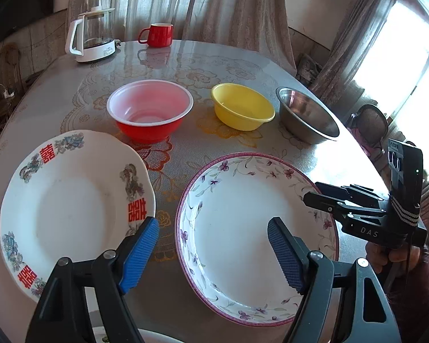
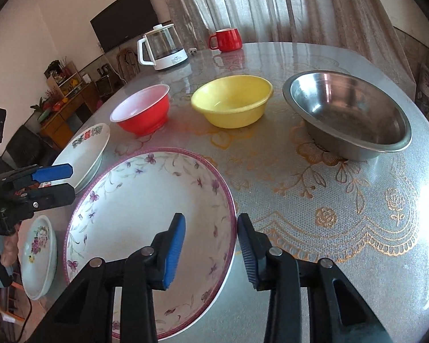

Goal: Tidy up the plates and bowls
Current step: 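Move the right gripper to the rim of the purple-flowered plate, then close the right gripper on the purple-flowered plate's rim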

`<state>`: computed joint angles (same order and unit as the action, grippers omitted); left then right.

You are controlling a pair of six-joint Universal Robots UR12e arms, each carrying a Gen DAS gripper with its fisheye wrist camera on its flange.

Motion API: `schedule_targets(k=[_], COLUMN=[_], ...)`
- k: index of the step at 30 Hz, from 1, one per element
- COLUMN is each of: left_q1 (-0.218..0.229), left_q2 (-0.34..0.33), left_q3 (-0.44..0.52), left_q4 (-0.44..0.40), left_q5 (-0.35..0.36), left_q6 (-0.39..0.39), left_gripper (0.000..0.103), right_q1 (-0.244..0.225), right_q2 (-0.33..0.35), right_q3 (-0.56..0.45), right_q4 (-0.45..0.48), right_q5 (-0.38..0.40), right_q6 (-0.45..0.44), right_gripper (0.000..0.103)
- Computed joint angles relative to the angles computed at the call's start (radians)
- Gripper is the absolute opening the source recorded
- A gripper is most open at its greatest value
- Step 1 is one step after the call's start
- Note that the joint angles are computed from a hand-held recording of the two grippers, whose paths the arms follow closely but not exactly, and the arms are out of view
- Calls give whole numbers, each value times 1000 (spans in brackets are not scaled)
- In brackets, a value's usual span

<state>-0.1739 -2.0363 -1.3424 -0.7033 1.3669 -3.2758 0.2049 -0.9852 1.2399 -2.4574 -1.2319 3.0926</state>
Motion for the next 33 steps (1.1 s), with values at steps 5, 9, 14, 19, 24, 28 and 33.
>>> schedule_targets(k=[5,9,14,19,24,28,33], left_q1=[2,-5,-8,-5,-20,-16,-44], left_q2=[7,13,14,10,-5,-15,-14], left_q3=[-11,-21,-16,-12,2,12,8], left_q4=[-53,-65,-86,-103,-135,-158,-141], left_q5=[-36,-22,16,29,91,74,173], left_q6=[25,46,36,14,-3,-50,-79], left_gripper=[59,53,53,50,34,33,33], right_q1=[-1,-1,-4,-9,-4,6,16], right_q2=[5,9,10,10,7,3,-2], right_q3=[-2,-4,2,2,-1,3,13], right_q4=[16,28,12,13,28,24,14], right_q5=[-5,-6,4,28,6,-34,-72], right_q6=[6,7,2,2,-11,-21,-42], right_gripper=[38,38,38,38,38,37,28])
